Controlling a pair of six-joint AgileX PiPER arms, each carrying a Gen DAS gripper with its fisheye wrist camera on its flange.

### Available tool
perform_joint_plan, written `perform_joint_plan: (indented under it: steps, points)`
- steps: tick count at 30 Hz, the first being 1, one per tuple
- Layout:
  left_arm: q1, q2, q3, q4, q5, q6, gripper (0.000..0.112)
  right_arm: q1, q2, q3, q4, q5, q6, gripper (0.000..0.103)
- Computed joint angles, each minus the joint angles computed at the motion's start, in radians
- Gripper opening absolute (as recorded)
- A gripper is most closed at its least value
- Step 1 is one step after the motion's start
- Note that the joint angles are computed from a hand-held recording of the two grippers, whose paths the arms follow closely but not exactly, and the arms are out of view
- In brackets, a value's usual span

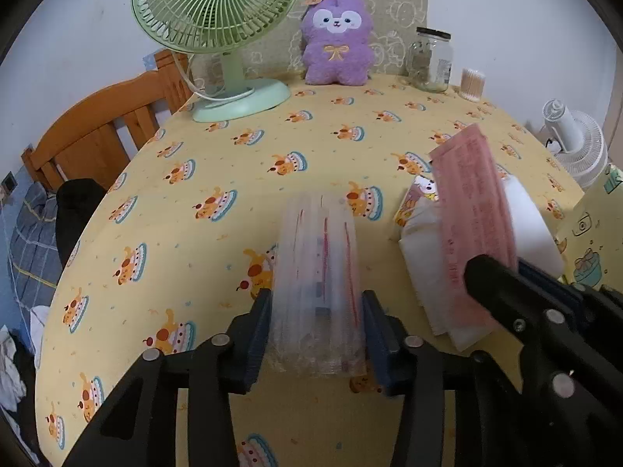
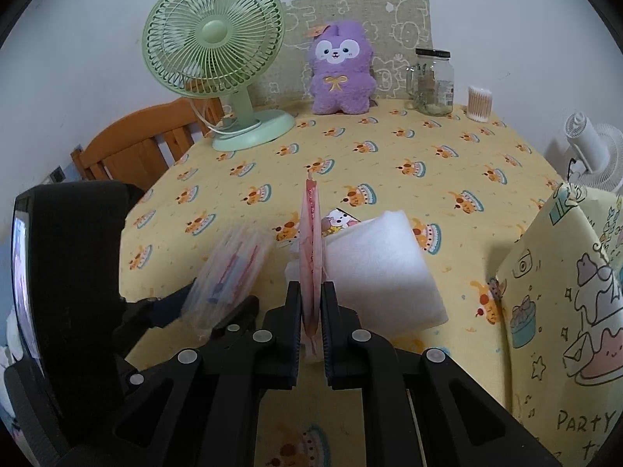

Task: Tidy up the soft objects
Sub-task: 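Grasp the clear straw bag with the left tool while the right tool grasps the pink pack, then lift the straw bag and pink pack and carry them over the box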

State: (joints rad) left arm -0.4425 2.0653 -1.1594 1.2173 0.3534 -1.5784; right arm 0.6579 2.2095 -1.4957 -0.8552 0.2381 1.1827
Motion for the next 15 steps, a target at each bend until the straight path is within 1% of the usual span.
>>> perform_joint_plan:
  steps: [3, 4, 9, 11, 15]
  points:
    - [-0.003, -0.011, 0.017, 0.025, -0.011, -0.021, 0.026, 0.001, -0.001, 0.004, -0.002, 0.000, 0.004, 0.012]
    - [-0.006, -0.014, 0.023, 0.037, -0.009, -0.035, 0.024, 0.001, -0.003, 0.007, -0.002, 0.000, 0.004, 0.012]
    - [-0.013, -0.052, 0.078, 0.115, -0.034, -0.136, 0.022, 0.007, -0.029, 0.041, -0.004, -0.006, 0.013, 0.012]
    - [-0.030, -0.075, 0.108, 0.182, -0.019, -0.215, 0.022, 0.012, -0.044, 0.063, -0.060, -0.007, 0.069, 0.012]
    - [-0.056, -0.112, 0.148, 0.229, 0.003, -0.288, 0.022, 0.020, -0.075, 0.108, -0.147, -0.011, 0.166, 0.012]
